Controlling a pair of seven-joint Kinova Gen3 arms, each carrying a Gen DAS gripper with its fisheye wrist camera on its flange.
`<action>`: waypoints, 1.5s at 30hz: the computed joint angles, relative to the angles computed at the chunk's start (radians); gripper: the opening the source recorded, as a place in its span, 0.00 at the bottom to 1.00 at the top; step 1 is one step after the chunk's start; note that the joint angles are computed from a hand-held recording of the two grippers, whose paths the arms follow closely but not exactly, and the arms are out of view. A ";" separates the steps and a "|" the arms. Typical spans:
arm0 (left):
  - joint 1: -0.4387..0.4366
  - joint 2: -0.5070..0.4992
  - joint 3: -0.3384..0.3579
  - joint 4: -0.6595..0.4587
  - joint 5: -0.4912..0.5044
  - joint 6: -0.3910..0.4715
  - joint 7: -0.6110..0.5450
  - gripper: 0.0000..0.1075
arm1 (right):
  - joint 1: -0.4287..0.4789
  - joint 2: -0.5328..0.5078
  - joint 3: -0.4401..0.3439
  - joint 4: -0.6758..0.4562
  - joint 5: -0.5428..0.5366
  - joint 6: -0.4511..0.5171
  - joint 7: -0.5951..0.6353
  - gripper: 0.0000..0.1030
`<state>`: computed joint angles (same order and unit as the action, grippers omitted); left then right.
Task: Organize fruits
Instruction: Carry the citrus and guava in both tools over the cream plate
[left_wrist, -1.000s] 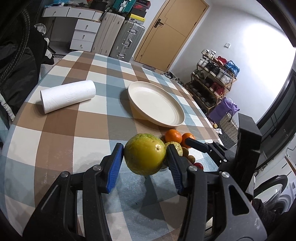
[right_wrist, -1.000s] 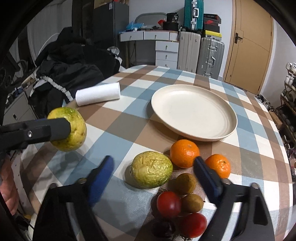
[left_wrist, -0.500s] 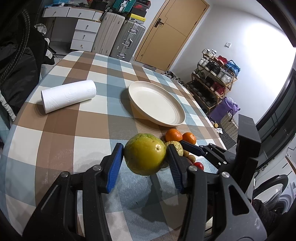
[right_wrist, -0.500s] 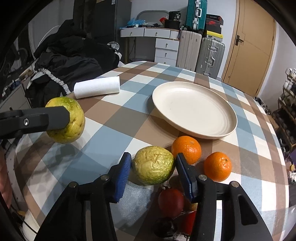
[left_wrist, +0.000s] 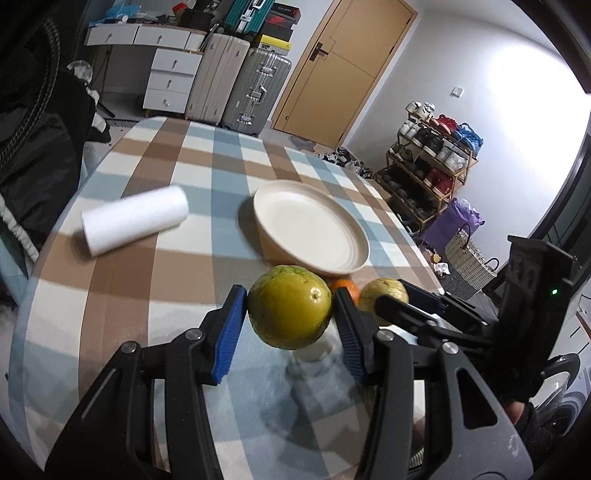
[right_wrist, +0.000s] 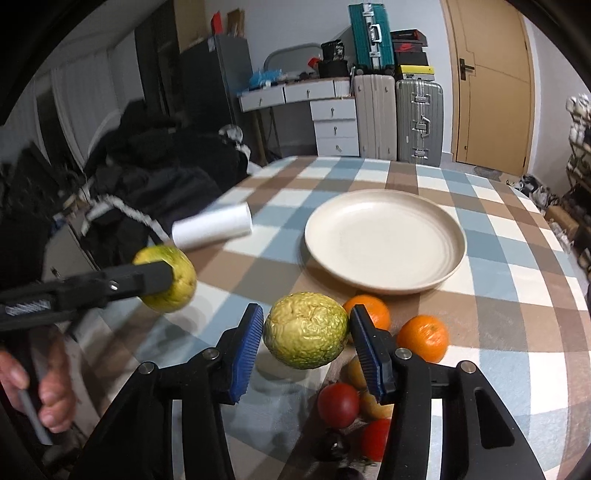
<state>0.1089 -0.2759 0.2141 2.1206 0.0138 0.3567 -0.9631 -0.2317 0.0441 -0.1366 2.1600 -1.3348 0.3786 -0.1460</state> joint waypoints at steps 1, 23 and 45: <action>-0.012 0.009 0.011 -0.018 -0.010 0.011 0.008 0.43 | 0.009 -0.001 0.016 -0.008 0.008 0.035 -0.006 0.49; 0.053 0.457 -0.112 -0.577 -0.024 0.227 -0.118 0.43 | 0.258 0.283 0.021 -0.494 0.155 0.453 -0.217 0.49; -0.064 0.824 -0.071 -0.887 0.236 0.320 -0.427 0.43 | 0.253 0.702 -0.125 -0.999 0.523 0.508 -0.661 0.49</action>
<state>0.0453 0.5482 0.1429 1.2336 0.2502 0.6764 -1.3901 0.0211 0.7462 -0.2621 1.1615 -0.8118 0.8869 -0.8067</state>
